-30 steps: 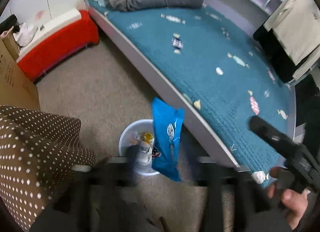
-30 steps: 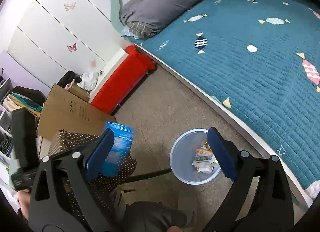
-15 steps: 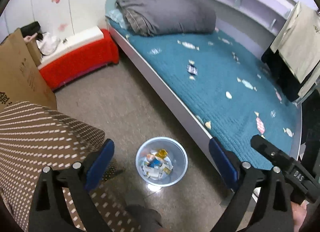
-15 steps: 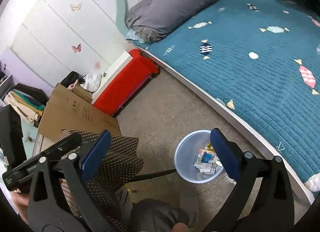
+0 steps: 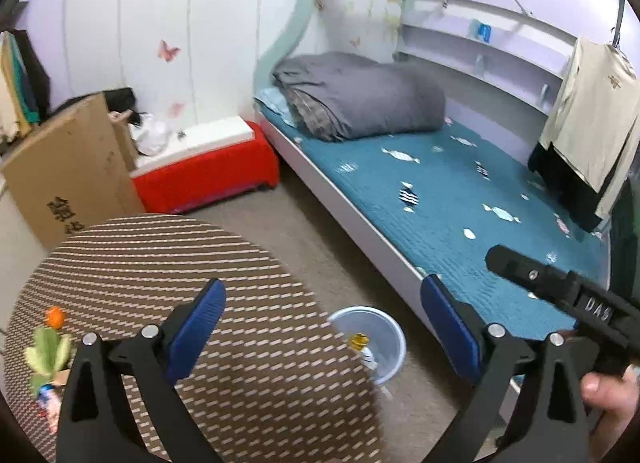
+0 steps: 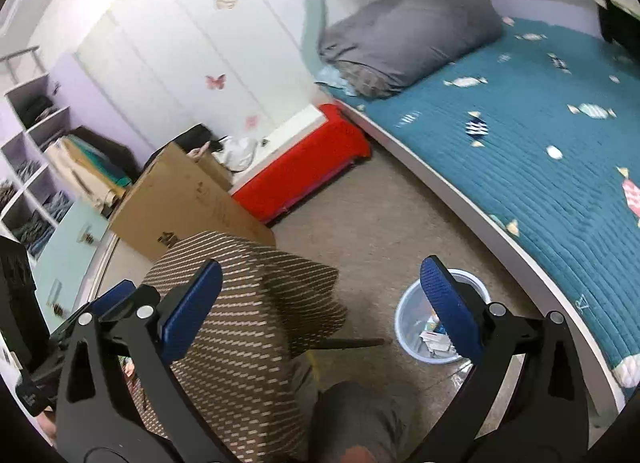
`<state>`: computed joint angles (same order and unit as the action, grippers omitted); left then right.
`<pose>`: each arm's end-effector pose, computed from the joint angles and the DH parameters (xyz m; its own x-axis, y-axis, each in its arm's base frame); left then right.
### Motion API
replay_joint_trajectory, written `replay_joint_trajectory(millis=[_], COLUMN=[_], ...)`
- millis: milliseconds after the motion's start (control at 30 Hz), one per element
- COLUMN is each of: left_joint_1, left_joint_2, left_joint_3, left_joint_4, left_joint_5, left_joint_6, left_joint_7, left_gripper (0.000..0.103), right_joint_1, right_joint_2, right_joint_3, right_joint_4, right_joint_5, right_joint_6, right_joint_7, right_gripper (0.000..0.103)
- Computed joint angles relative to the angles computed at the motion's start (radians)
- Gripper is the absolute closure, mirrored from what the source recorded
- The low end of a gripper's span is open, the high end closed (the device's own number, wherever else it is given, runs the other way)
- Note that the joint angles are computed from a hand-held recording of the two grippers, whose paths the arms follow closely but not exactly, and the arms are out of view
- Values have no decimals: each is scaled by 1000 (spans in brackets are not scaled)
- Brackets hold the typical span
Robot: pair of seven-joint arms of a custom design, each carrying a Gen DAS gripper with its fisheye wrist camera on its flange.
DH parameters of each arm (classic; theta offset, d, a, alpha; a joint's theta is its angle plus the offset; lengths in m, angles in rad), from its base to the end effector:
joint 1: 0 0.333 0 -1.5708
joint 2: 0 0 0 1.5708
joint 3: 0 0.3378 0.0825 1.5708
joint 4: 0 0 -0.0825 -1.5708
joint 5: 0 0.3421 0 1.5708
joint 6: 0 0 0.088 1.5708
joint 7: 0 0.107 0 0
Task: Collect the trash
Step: 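Swing both open tools back toward the table, then grasp the red string with the left tool while the right tool grasps the purple-ringed tag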
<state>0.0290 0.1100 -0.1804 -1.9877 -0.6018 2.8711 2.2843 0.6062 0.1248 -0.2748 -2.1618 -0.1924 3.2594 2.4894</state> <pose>0.5874 -0.0527 0.5357 -0.3419 -0.9393 0.0275 -0.6373 0.2103 -0.7413 0.5324 0.2109 0.5087 -0.0889 -0.8405 -0.5344 -0.6183 0.4672 -0.6320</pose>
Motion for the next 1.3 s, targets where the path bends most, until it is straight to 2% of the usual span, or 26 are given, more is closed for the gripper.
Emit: replay_joint_trajectory(millis=[33,100,133,267,367,500,633,800,900,967,1100,1167,1200,1233,1300], left_joint_1=[8,23,26,42,53,82,119,189,239,268,312,326,332,337,347], left_joint_2=[-13,-49,-63,-119,-148,-169,-172,-156,-133,-118,-98,-83,-78,-71,-51], left_joint_3=[0,9,18,75,125,184,228,268,280,279,269,262,257,252,243], left_joint_4=[-14,-53,-69,-122,-158,-199,-226,-240,-233,-229,-225,-223,-222,-218,-201], left_joint_5=[-18,-75,-95,-219,-269,-320,-374,-420,-419,-405,-377,-355,-351,-343,-319], left_joint_6=[8,35,47,53,58,60,65,59,35,37,32,38,41,40,36], left_joint_7=[19,82,104,213,257,302,357,409,409,406,396,389,386,382,370], left_gripper=[7,7,7,7,7,7,7,7,7,7,7,7,7,7,7], right_joint_1=[52,91,92,40,1,-8,-24,10,45,70,130,162,170,176,179], right_joint_2=[1,6,10,52,101,174,266,386,464,516,637,670,678,685,685], right_joint_3=[-41,-60,-46,91,196,281,383,442,444,440,401,366,358,353,348], right_joint_4=[16,48,67,169,252,361,485,652,764,845,1048,1100,1114,1126,1126], right_joint_5=[-21,-73,-91,-107,-111,-112,-36,40,75,88,82,58,53,48,45], right_joint_6=[-14,-37,-52,-139,-208,-293,-361,-475,-546,-593,-723,-742,-749,-754,-759], right_joint_7=[20,54,58,14,-28,-76,-215,-390,-458,-498,-547,-554,-559,-568,-581], right_gripper=[6,6,6,6,6,6,6,6,7,13,42,48,56,78,94])
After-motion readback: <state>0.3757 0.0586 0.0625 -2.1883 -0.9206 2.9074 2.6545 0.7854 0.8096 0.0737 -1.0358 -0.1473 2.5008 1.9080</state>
